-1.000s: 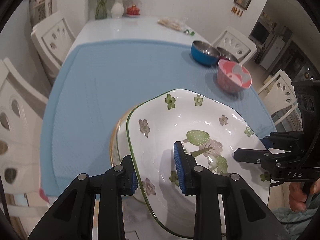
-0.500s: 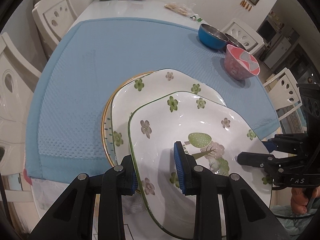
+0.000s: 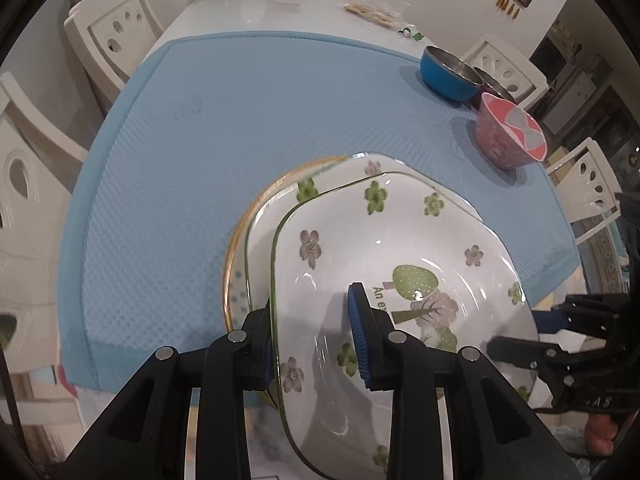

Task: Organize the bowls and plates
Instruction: 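Lower the smaller hexagonal plate onto the forest plate with both tools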

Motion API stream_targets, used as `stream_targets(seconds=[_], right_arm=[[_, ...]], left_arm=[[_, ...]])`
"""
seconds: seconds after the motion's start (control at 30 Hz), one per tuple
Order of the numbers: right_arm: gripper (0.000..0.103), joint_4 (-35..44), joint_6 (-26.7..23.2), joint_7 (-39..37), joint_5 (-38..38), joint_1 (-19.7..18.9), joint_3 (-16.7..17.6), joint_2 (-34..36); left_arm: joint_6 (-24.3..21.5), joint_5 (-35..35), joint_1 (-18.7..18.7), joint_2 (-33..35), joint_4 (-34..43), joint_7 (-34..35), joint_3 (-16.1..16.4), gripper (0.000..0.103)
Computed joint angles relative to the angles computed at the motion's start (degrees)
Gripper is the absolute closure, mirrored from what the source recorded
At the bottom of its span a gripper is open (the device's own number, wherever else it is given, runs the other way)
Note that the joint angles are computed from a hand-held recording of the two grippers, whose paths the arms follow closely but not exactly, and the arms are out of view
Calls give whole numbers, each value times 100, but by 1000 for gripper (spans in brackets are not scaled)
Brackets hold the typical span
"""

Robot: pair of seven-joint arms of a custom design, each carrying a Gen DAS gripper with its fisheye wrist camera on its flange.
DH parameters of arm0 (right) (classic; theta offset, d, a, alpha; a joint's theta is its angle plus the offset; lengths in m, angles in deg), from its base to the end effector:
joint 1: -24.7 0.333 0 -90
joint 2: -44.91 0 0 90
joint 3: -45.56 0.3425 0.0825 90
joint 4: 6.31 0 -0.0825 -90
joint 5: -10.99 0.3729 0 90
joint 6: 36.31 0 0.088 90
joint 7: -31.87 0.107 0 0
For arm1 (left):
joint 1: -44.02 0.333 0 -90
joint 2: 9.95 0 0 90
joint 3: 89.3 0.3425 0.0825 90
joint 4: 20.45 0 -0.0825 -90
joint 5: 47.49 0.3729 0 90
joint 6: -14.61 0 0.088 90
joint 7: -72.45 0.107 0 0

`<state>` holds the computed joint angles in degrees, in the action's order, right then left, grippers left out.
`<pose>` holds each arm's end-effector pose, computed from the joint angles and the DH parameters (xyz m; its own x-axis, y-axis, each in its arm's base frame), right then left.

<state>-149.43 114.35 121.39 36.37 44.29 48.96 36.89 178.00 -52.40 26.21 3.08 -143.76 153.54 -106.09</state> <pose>0.4342 0.1732 0.3966 0.0819 -0.9525 -0.2932 -0.9766 -0.0181 -0.2142 0.5018 -0.3312 0.3851 -0.3767 -0.9059 0.1933 -0.8626 0.2670 -0.4296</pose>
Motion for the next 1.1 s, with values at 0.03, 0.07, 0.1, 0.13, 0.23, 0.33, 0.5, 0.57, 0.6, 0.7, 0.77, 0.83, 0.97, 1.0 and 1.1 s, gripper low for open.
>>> stream_targets(seconds=[0.03,0.07,0.1,0.13,0.23,0.33,0.5,0.57,0.6,0.7,0.77,0.83,0.97,1.0,1.1], right_arm=[[66,-3,41,46,-43,-17,6,2],[66,3,65,63,-45,-23,3,10],[66,13,94,65,-5,-25,-8,18],[66,18,115,63,37,-26,-18,19],[66,8,180,1,157,-34,-53,-4],[66,-1,229,-20,143,-42,-48,-18],[66,74,188,-2,96,-74,-50,33],[66,88,211,52,27,-95,-40,38],[66,96,225,67,37,-100,-46,41],[66,155,220,130,62,-138,-74,92],[66,191,179,132,73,-164,-88,133],[66,264,105,204,39,-187,-72,210],[66,377,40,385,-123,-202,5,346],[65,401,35,454,-226,-207,26,374],[64,474,16,511,-202,-205,31,437]], left_arm=[[-48,66,-24,23,65,-48,46,75],[-76,75,-19,38,114,-66,60,75],[-74,6,22,40,145,-64,45,74],[-54,-53,52,38,152,-56,30,74],[42,-432,237,6,114,158,-106,73],[-20,8,15,-34,111,-240,210,68],[-13,247,63,-60,114,-268,205,68],[-18,295,68,-65,114,-295,209,67],[-19,260,90,-60,111,-279,186,67],[-75,161,127,-21,118,-261,142,67],[-121,82,150,-6,107,-242,111,67],[-143,-24,178,3,78,-188,71,66],[-53,40,129,-27,-24,-323,129,62],[-74,-4,147,-21,-23,-316,112,62],[-106,-195,223,0,-23,-202,36,62]])
